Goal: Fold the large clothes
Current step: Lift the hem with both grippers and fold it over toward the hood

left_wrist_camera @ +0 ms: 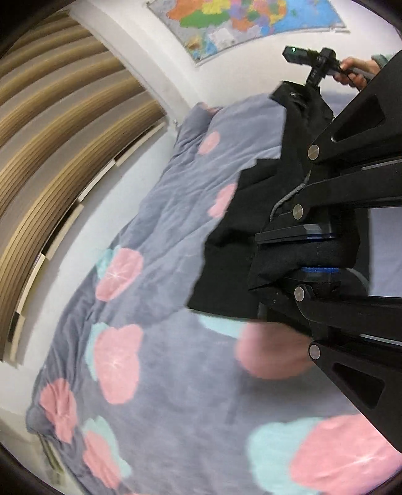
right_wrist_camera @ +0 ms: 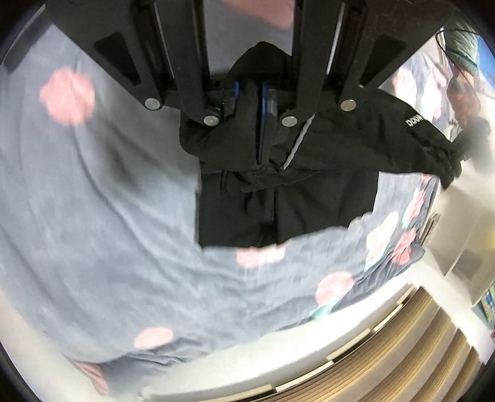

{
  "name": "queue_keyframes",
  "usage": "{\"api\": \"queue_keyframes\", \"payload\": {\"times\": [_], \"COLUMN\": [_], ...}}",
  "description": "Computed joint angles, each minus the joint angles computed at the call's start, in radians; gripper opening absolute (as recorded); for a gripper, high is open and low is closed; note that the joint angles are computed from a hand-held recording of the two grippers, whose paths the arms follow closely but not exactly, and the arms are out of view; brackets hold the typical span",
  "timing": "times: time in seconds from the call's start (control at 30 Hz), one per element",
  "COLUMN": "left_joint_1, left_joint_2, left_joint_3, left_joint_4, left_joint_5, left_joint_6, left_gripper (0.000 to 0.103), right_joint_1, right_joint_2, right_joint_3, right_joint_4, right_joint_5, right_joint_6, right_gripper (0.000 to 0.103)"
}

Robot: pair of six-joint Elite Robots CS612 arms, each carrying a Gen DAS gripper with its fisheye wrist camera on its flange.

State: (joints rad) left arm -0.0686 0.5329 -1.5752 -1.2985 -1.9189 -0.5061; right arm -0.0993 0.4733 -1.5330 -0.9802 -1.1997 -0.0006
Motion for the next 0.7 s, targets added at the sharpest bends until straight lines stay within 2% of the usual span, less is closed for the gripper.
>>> {"api": "queue_keyframes", "payload": {"times": [0.2,0.4,0.5,0.57,0.7], "left_joint_1": [-0.009,-0.023,-0.021,-0.024,-0.021], "left_joint_2": [-0.061,-0.086,-0.078,-0.072,-0.083], "left_joint_3": [0.225,0.397,0.450,0.469,0.486], "left_joint_4": [-0.123,-0.094,-0.075,-0.070,-0.053], "left_joint_5": [0.079,0.161,0.132,0.142,0.121], "left_joint_6": [0.000,0.034,0.026,0.034,0.042], "left_gripper": [0.012,0.014,0.015,0.015,0.015], "right_joint_1": [0.021,0.048,0.053,0.057,0.058], "right_joint_2": [-0.059,-0.093,-0.085,-0.078,-0.085], "right_joint_3": [0.245,0.454,0.495,0.503,0.514], "right_joint_4": [-0.146,-0.171,-0.168,-0.182,-0.175], "right_joint_5": [-0.048,-0.123,-0.119,-0.126,-0.133], "right_joint_6": [0.052,0.055,0.065,0.074,0.072], "right_gripper": [0.007,0.007,0.006,0.006,0.007]}}
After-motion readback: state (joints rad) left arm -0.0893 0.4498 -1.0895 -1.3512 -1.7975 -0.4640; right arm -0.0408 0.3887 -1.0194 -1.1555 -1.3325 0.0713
